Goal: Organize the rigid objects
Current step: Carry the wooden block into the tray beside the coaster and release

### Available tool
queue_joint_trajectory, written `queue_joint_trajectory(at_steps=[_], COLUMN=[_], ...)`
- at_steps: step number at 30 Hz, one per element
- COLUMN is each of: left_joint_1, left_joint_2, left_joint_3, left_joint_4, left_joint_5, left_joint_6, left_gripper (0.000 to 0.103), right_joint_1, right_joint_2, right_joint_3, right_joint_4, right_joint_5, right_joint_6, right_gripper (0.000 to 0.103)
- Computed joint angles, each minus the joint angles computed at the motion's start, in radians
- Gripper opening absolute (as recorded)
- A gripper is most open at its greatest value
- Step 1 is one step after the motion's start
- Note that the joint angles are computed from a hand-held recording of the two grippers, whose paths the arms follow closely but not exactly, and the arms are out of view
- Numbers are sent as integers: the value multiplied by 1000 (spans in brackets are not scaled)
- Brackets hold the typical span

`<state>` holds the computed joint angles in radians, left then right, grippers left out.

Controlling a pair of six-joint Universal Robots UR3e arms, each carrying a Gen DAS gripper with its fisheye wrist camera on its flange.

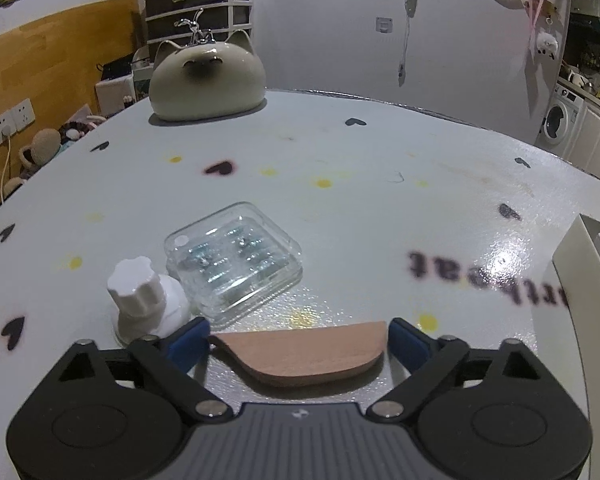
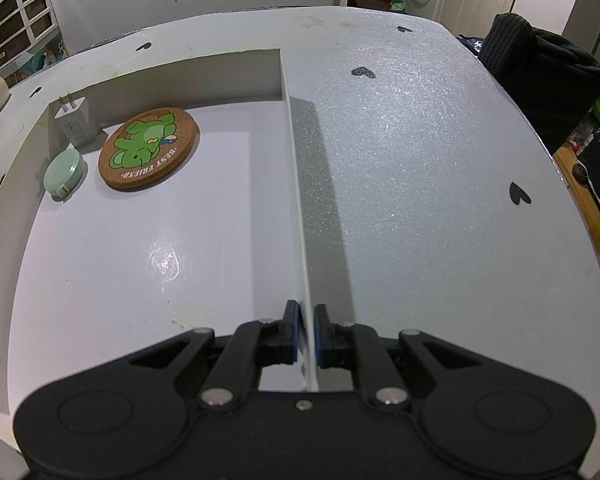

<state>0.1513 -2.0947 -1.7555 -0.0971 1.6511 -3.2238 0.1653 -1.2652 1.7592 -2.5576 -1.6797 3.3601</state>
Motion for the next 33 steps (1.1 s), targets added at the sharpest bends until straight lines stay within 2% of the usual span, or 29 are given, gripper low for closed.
queue_joint_trajectory(at_steps=[10,16,24,33], left_joint_1=[24,37,-42,-194], left_joint_2=[36,87,44,-147], left_joint_3=[-24,29,250,609], left_joint_4=[5,-21,-126,-292], left_joint_5=[-38,-141,-316,-455], left_joint_6=[29,72,156,262], left_gripper=[92,92,92,92], right_joint_1=[0,3,1,-5], right_joint_2=[0,4,1,-7], right_joint_3=[-1,-8,-4,16], right_joint_4=[1,7,4,-18], right_joint_5=[0,-1,5,11], right_joint_6=[1,0,8,23], right_gripper=[9,9,9,9])
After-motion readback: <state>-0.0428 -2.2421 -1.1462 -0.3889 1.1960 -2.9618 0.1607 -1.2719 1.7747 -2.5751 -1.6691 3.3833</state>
